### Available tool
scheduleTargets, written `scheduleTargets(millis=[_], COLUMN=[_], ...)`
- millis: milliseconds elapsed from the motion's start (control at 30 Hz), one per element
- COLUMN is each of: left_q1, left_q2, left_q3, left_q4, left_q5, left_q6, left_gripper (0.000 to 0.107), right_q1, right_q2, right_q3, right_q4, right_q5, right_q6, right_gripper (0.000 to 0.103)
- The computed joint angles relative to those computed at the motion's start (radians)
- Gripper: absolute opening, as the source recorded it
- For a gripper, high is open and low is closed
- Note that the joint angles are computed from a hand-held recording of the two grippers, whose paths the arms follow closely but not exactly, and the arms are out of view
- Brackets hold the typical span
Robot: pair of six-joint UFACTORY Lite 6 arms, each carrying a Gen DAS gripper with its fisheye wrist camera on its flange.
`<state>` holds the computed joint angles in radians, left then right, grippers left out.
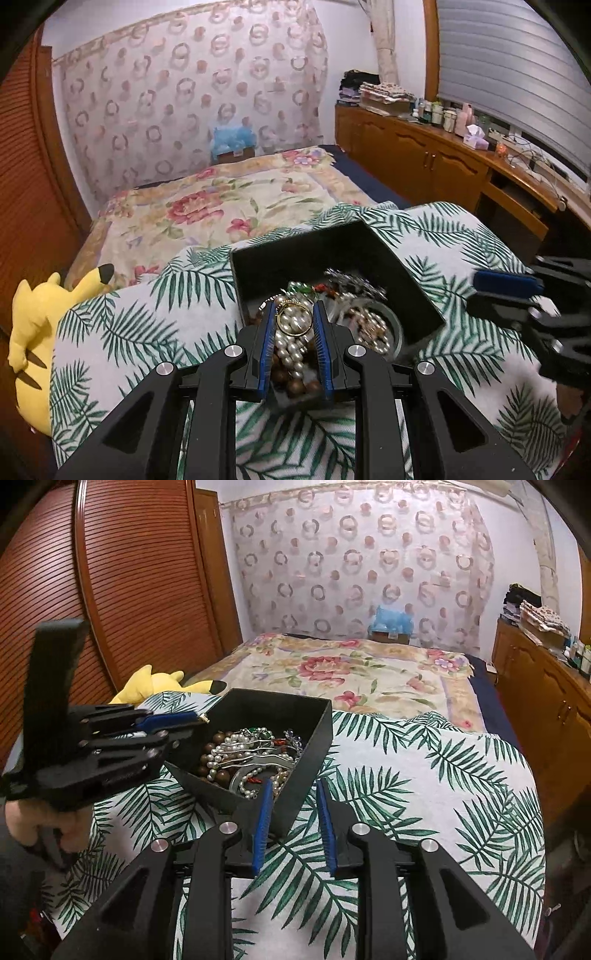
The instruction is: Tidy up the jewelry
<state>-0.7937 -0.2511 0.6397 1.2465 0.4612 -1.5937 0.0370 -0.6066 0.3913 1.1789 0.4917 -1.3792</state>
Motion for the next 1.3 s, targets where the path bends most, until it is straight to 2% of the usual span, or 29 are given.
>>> scheduleTargets(millis=[133, 300, 400, 600, 667, 700, 800, 1000, 1133, 1200, 1233, 1300], left_q1=[0.053, 0.065, 0.056, -0.025, -0.098, -0.137, -0.253, -0.475, -0.588, -0.639, -0.660, -0.694], left_q2=[0.045, 0.048, 0.027, -0.083, -0.124, -0.135, -0.226, -0.348, -0.358, -0.376, -0.393, -0.412], left_q3=[0.043, 0.045, 0.017, -0.097, -0.120, -0.122, -0.147, -0.145, -0.121, -0.121, -0.124, -0.127], left_q4=[-0.031, -0.041, -0.033, -0.009, -0.027, -0.034, -0.066, -0.118, -0.134, -0.148, -0.158, -0.169], left_q5=[-0.042, -0.048, -0.050, -0.009, 0.070, 0.119, 0.218, 0.453, 0.598, 0.669, 0.702, 0.743], left_q6=[0.040, 0.051, 0.027, -0.067, -0.080, -0.092, -0.109, -0.144, -0.182, -0.210, -0.222, -0.240], left_gripper=[0.019, 0.020, 0.030, 0.037, 0.050, 0.064, 0.066, 0.081, 0.094, 0.095, 0.095, 0.095], right_q1=[-0.017, -0.047, -0.043, -0.041, -0.038, -0.036, -0.048, -0.096, -0.110, -0.107, -0.099, -0.138], right_q2=[-0.032, -0.060, -0.080, -0.112, -0.136, -0.154, -0.227, -0.397, -0.517, -0.592, -0.623, -0.701], right_q3=[-0.022, -0.054, -0.075, -0.113, -0.126, -0.134, -0.156, -0.171, -0.168, -0.169, -0.170, -0.177], right_q4=[-0.006, -0.003, -0.007, -0.001, -0.018, -0.027, -0.078, -0.200, -0.293, -0.360, -0.393, -0.416], right_q5=[0.005, 0.023, 0.014, -0.003, -0.010, -0.015, -0.001, 0.079, 0.129, 0.144, 0.146, 0.198], right_q6=[0.004, -0.008, -0.003, 0.002, 0.024, 0.038, 0.105, 0.265, 0.400, 0.490, 0.536, 0.573], right_gripper=[0.029, 0.029, 0.030, 0.036, 0.042, 0.044, 0.046, 0.055, 0.068, 0.075, 0.081, 0.088])
